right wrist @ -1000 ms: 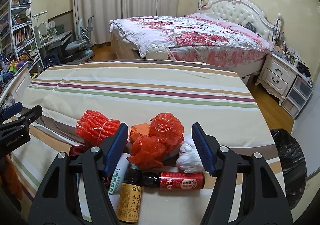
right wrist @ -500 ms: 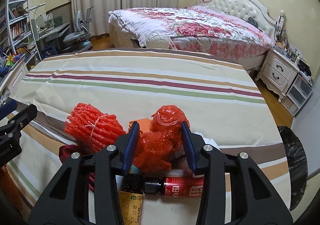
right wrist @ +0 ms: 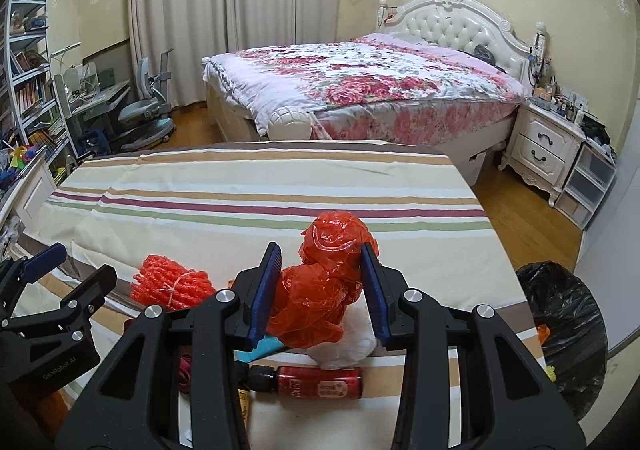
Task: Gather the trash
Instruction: 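Grasp the red mesh bundle with the left gripper while the right gripper holds its net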
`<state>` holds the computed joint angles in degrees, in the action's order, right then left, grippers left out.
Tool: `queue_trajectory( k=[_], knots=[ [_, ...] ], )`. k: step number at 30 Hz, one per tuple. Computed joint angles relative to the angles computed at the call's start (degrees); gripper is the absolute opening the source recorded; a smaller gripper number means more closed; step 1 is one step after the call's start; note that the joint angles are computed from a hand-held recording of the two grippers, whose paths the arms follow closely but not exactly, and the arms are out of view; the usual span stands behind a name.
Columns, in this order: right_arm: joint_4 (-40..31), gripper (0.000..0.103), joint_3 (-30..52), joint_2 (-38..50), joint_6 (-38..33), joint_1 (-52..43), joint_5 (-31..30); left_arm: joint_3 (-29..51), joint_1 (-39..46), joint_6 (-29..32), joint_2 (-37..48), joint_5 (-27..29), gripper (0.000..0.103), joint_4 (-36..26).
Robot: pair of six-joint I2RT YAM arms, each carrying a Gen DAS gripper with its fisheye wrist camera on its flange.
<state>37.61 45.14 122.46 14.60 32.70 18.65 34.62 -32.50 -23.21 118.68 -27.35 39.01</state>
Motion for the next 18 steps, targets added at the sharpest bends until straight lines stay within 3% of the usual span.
queue_trajectory(
  k=[5, 18],
  knots=[
    [2.7, 0.039, -3.4, -0.9, -1.3, -2.6, 1.6, 2.9, -1.9, 0.1, 1.2, 0.3, 0.079, -1.8],
    [9.9, 0.039, -9.8, 0.9, -0.6, -10.5, -2.1, 13.1, -5.2, 1.0, 7.0, 1.5, 0.079, -9.7]
  ],
)
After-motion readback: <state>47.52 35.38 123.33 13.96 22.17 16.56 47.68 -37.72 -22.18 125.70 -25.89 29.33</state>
